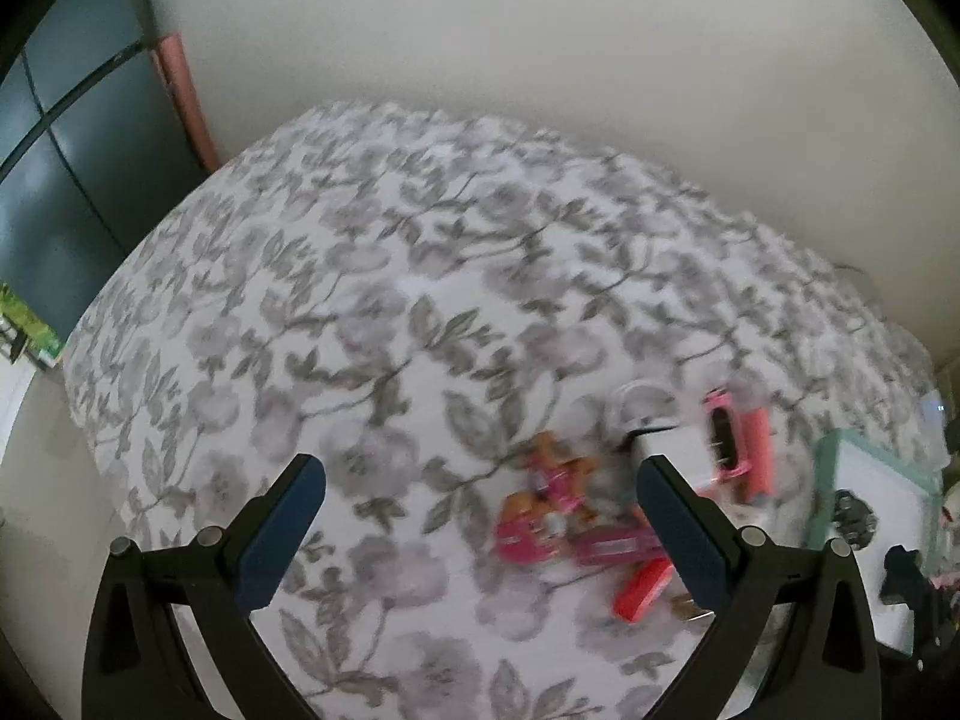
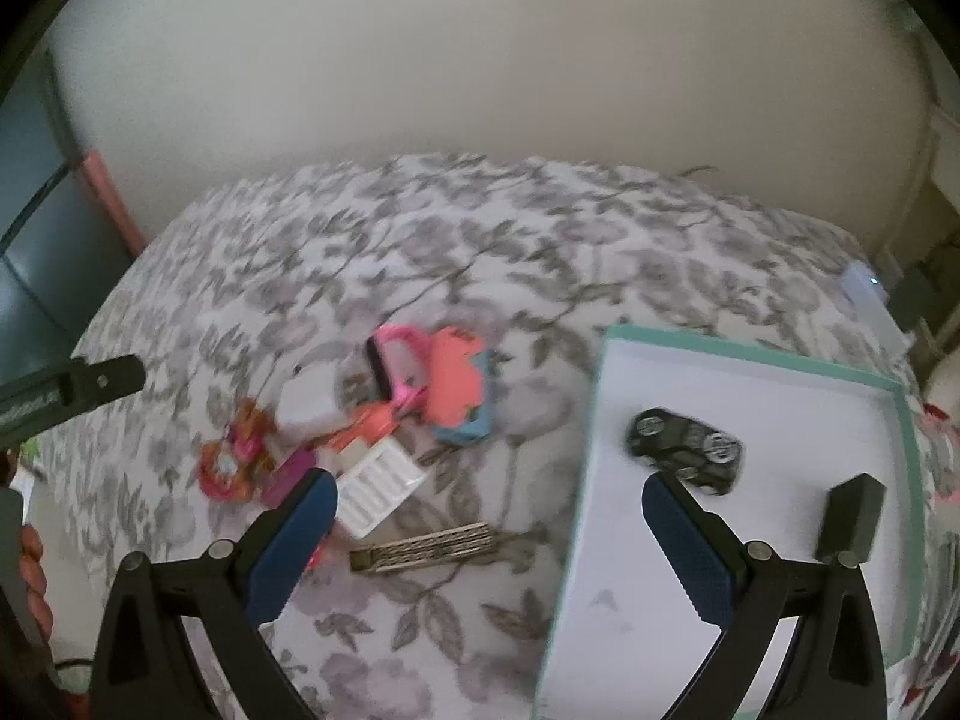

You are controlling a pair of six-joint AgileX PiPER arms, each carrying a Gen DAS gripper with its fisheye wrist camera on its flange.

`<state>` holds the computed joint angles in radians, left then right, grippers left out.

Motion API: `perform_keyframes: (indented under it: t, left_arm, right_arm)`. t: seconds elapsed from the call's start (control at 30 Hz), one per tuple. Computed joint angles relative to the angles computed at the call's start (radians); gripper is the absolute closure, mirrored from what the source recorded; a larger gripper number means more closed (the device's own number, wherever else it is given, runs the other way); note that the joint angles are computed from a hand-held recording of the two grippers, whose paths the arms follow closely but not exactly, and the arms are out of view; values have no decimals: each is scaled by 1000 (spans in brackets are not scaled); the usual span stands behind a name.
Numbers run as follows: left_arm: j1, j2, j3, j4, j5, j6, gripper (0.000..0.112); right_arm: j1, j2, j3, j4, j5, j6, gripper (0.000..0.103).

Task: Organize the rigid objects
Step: 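Move both open tools back over the pile of items, then grasp the gold patterned strip with the right tool while the left tool grasps the pink toy dog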

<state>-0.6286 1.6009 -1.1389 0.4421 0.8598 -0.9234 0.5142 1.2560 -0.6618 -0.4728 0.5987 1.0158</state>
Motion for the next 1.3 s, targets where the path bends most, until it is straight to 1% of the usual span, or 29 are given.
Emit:
perform_keyframes:
  t: [0.17,0.3,0.47,0.53,0.63,0.7,0.8,1.2,1.3]
  left_arm:
    - [69,38,17,-123,-36,100,9]
    - [83,78,12,-173,-44,147,9]
    - [97,126,-4,-231,-46,200,9]
    - [100,139,-10,-237,-44,205,9]
    - [105,168,-23,-247,-42,217,9]
    - [108,183,-31,-265,-44,237,9]
    - [102,202,-45,-261,-40,245,9]
    - [89,271,-89,-265,-28,283,9]
    - [84,277,-91,-261,-32,287,9]
  right_arm:
    - [4,83,4,75,-46,-64,0]
    - [-7,137,15,139,-80,-127,0]
    - [3,177,17,119,-92,-121,0]
    - [-1,194,12,148,-97,-150,0]
    - [7,226,2,139,-93,-151,0]
    - [-4,240,2,166,-109,-184,0]
    - [11,256,-5,141,-108,-162,0]
    - [13,310,-27,173,-119,-202,0]
    - [19,321,-36,160,-117,-182,0]
